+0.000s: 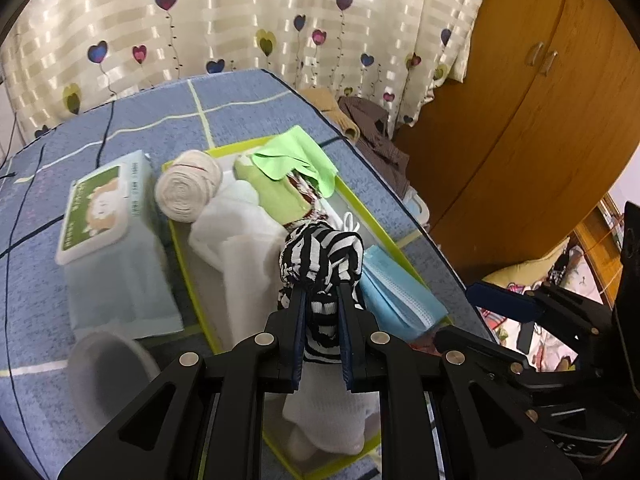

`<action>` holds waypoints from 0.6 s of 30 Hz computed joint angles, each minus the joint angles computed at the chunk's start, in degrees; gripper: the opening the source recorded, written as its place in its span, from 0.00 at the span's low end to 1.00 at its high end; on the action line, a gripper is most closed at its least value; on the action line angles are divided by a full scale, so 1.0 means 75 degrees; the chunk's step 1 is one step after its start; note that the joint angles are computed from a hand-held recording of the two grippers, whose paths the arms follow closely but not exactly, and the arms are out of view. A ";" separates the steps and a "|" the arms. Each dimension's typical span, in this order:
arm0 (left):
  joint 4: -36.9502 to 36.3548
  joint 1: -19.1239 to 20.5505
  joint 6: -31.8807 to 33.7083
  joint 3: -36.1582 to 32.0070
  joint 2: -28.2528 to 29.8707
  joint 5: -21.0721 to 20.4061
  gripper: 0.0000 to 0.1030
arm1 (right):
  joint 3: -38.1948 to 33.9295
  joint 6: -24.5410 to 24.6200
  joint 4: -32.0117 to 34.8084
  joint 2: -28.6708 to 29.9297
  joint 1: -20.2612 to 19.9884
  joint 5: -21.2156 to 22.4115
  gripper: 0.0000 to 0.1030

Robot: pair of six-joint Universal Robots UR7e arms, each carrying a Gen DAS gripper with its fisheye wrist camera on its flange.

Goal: Organize soft objects
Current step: 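Lower the striped sock into the tray and open the left gripper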

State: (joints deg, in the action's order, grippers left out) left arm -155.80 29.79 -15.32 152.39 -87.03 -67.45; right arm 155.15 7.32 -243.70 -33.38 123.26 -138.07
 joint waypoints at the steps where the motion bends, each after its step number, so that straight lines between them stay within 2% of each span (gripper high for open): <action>1: -0.0052 -0.0004 0.0014 -0.0008 0.0091 -0.0002 0.15 | 0.0015 -0.0035 -0.0049 -0.0003 -0.0031 0.0023 0.47; 9: -0.0313 0.0093 0.0080 -0.0106 0.0639 -0.0046 0.15 | 0.0035 -0.0121 -0.0137 -0.0005 -0.0166 0.0116 0.47; 18: -0.0368 0.0051 0.0052 0.0000 0.0195 -0.0190 0.33 | 0.0059 -0.0144 -0.0376 0.0066 -0.0124 0.0086 0.47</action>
